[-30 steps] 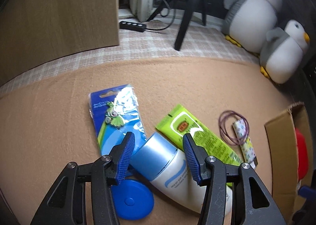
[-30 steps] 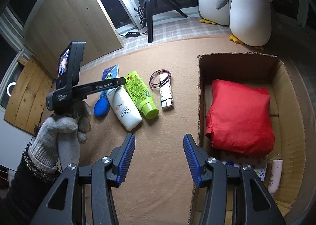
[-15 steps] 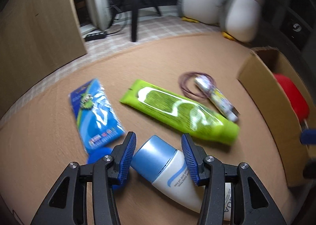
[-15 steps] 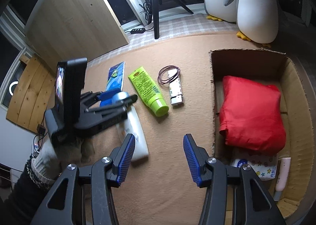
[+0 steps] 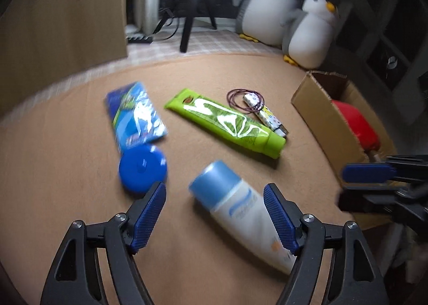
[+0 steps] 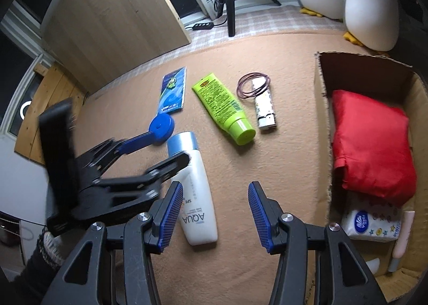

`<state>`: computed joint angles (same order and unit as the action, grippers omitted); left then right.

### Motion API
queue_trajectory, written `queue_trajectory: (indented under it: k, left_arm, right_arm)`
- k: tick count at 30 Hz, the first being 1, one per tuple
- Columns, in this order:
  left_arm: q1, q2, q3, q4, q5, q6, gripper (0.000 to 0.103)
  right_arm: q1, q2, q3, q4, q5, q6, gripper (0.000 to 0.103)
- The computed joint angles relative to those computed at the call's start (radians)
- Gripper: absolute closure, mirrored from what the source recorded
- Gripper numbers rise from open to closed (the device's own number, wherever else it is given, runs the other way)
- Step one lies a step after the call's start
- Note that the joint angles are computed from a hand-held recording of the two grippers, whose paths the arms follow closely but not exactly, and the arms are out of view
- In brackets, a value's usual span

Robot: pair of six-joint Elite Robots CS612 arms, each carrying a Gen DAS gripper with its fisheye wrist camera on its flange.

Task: Organize objects
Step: 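Grasp the white AQUA sunscreen bottle with the right tool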

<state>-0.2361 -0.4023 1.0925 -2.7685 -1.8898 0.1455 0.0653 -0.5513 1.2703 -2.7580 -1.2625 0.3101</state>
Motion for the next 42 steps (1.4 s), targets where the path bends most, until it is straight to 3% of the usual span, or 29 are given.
queue_trajectory:
  k: [8,15,26,32,33,42]
  left_arm:
    - [0.028,-0.024,0.061,0.063,-0.161,-0.103,0.024]
    - [0.029,-0.012,0.055,0.083,-0.245,-0.175,0.024]
    - [0.03,0.01,0.024,0.106,-0.281,-0.21,0.029]
    - [0.029,0.022,0.001,0.126,-0.287,-0.211,0.047]
    - [0.03,0.023,0.0,0.13,-0.288,-0.21,0.05]
    - [0.028,0.013,0.012,0.127,-0.282,-0.201,0.056]
  right_arm:
    - [0.0,0.042,-0.082,0.128,0.074,-0.052,0.052]
    - [0.007,0.081,-0.156,0.225,0.112,-0.081,0.052]
    - [0.024,0.121,-0.227,0.302,0.083,-0.118,0.051]
    - [0.025,0.131,-0.243,0.319,0.095,-0.134,0.053]
    - [0.025,0.131,-0.242,0.318,0.097,-0.137,0.057]
    - [0.024,0.123,-0.219,0.289,0.09,-0.119,0.059]
